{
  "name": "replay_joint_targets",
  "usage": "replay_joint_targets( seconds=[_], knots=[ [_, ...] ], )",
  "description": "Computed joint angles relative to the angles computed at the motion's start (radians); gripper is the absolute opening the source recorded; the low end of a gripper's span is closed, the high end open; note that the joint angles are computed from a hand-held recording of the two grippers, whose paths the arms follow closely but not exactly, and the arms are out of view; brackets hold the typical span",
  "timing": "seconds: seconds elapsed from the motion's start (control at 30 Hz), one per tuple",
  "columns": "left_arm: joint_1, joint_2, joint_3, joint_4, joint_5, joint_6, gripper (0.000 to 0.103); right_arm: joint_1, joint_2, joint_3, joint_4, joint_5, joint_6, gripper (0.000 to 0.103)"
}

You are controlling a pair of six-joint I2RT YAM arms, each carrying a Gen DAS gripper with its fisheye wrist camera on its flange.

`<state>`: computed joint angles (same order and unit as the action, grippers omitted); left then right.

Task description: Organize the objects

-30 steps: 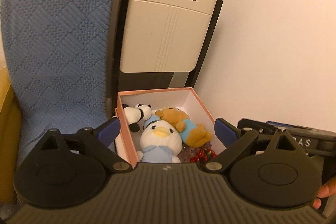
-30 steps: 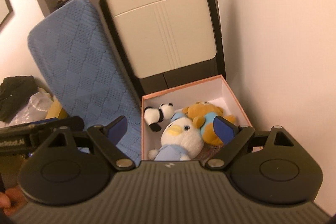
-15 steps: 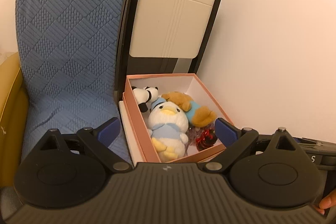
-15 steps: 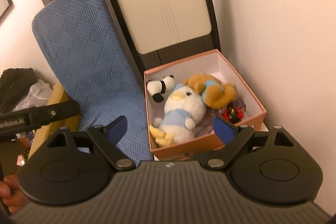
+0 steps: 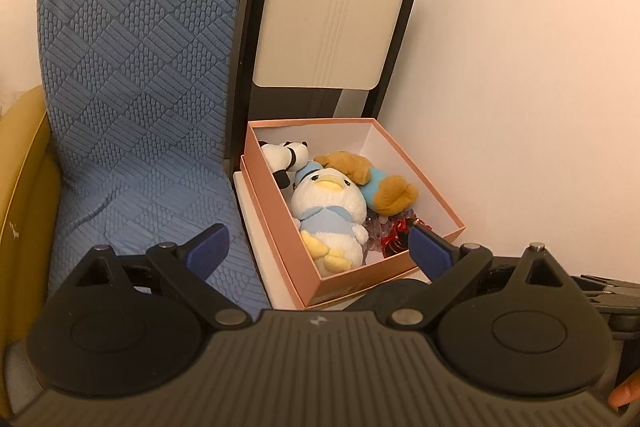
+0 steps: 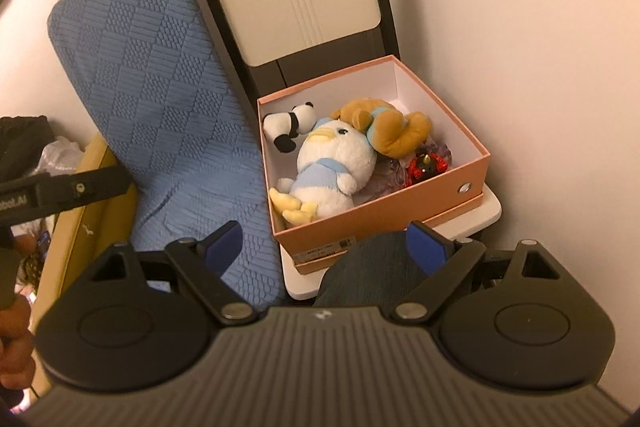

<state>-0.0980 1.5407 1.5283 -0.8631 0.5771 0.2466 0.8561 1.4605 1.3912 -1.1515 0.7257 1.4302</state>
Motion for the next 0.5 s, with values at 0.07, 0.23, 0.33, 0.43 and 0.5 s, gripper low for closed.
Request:
replay_joint_targets(
  seconds=[0.07,0.23,0.33,0.43,0.5],
  knots=[
    [0.001,-0.003,-0.002,-0.003,-0.003,0.004,0.098,0.002,0.006,0.001,-0.005,-0.002,0.001,0.09],
    [0.01,-0.025,-0.037,0.004,-0.009,0.024,0.099,0.022,0.003,-0.027,-0.012,-0.024,0.01,0.09],
    [0.02,-0.029,-0.054,-0.003,-0.004,0.035,0.099,0.023,0.004,-0.04,-0.011,-0.032,0.027,0.091],
    [0.022,-0.032,-0.067,0.004,-0.007,0.036,0.099,0.019,0.005,-0.038,-0.006,-0.027,0.038,0.09],
    [0.022,-0.029,-0.069,0.009,-0.003,0.027,0.099,0.016,0.009,-0.031,-0.006,-0.024,0.037,0.09]
  ],
)
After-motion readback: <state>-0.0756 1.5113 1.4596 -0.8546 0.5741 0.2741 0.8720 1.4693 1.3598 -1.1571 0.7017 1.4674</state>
